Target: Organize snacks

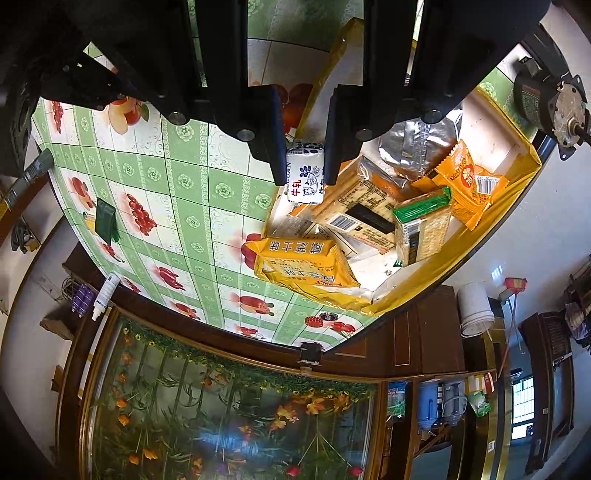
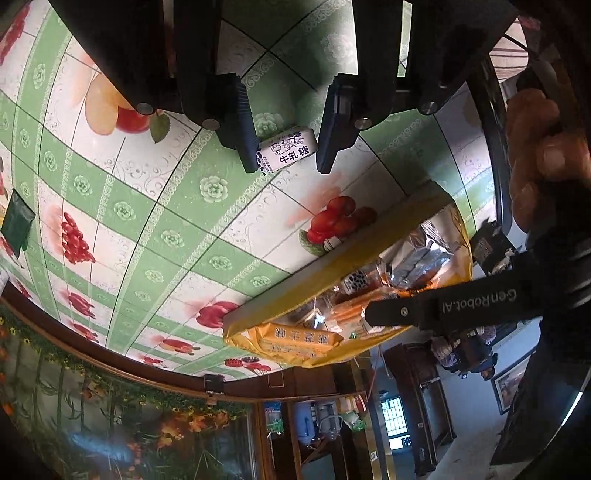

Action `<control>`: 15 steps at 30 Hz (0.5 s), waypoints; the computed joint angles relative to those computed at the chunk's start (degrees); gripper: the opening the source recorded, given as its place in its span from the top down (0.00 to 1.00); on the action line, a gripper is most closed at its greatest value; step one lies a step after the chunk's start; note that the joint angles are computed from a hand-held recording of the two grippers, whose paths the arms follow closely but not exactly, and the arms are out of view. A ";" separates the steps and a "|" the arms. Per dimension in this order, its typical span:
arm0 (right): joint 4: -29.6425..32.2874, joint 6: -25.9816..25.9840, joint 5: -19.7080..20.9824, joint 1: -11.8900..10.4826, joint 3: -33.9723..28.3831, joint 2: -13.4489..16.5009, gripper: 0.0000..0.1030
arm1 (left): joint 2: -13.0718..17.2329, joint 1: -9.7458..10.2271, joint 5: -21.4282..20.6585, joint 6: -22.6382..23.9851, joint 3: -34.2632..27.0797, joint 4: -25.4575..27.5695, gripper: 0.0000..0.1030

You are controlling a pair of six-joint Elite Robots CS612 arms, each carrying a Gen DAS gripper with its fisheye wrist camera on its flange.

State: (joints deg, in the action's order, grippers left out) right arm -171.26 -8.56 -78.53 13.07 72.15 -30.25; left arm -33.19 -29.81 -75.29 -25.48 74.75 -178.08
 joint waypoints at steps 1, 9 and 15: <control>-0.30 0.11 0.28 -0.01 -0.07 -0.06 0.68 | -0.10 0.01 0.27 0.04 0.15 -0.15 0.84; -1.99 0.50 3.02 0.24 -2.50 0.21 0.68 | -0.87 0.40 3.57 0.13 1.31 -1.01 0.84; -1.74 0.00 5.28 0.77 -5.40 1.15 0.68 | -1.08 0.99 5.60 -0.70 1.81 -0.73 0.84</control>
